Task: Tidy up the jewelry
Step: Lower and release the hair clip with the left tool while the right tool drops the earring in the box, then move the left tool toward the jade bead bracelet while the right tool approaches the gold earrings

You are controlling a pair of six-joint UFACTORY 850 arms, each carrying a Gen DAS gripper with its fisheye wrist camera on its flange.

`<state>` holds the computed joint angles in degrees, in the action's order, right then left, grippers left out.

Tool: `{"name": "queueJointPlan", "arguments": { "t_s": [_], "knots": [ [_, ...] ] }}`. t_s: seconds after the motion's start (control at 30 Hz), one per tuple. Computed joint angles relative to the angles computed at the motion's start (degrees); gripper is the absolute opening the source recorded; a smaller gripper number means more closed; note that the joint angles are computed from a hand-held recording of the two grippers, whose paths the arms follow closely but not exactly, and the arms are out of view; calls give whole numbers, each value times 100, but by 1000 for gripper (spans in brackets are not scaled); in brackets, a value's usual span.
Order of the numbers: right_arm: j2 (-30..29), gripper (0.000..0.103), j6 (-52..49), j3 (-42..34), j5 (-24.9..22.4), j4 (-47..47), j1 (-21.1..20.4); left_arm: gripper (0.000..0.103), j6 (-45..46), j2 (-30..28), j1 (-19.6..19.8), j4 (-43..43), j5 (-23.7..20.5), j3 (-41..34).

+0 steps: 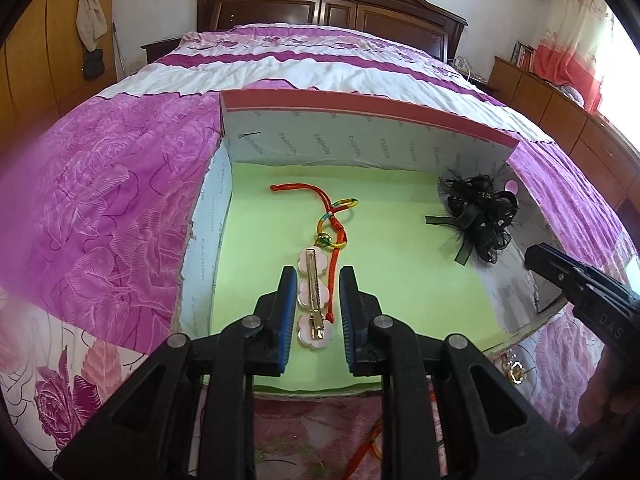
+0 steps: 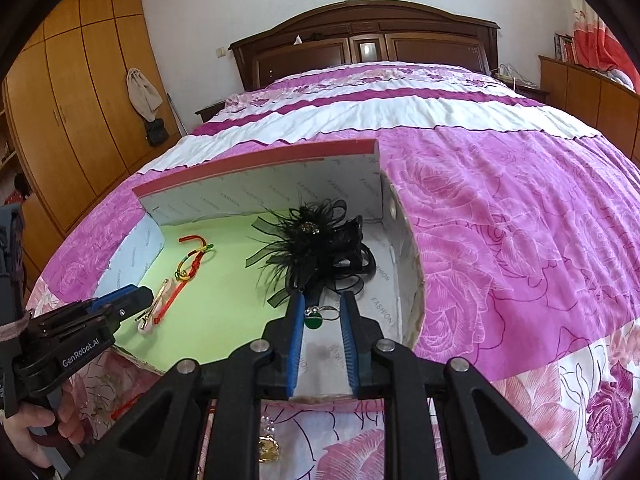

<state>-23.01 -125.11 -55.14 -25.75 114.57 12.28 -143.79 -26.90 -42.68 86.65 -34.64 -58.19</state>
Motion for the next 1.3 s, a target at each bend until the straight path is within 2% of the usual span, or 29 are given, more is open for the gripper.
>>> {"name": "queueJointPlan", "arguments": {
  "t_s": [0.1,0.17,0.2,0.43,0.6,0.97,1.2,1.3],
  "knots": [
    [22,30,235,-5,-57,-173,-27,21,-27,48,-7,29,32,19],
    [71,43,253,38,-161,-204,-50,25,-38,90,-19,53,54,37],
    [101,45,213,72,-196,-170,-49,26,-56,113,-24,80,74,50],
    [345,46,328,285,-405,-224,-126,27,-181,278,-138,218,48,137],
    [632,49,75,573,-727,65,-211,27,-369,436,-326,360,-234,267],
    [1264,50,-484,1292,-1335,606,-353,29,-673,853,-759,502,-956,633],
    [1477,50,-677,1569,-1440,589,-409,30,-883,1097,-936,548,-1107,914],
    [1533,50,-733,1664,-1466,566,-432,30,-695,1143,-989,399,-1105,971]
  ]
}}
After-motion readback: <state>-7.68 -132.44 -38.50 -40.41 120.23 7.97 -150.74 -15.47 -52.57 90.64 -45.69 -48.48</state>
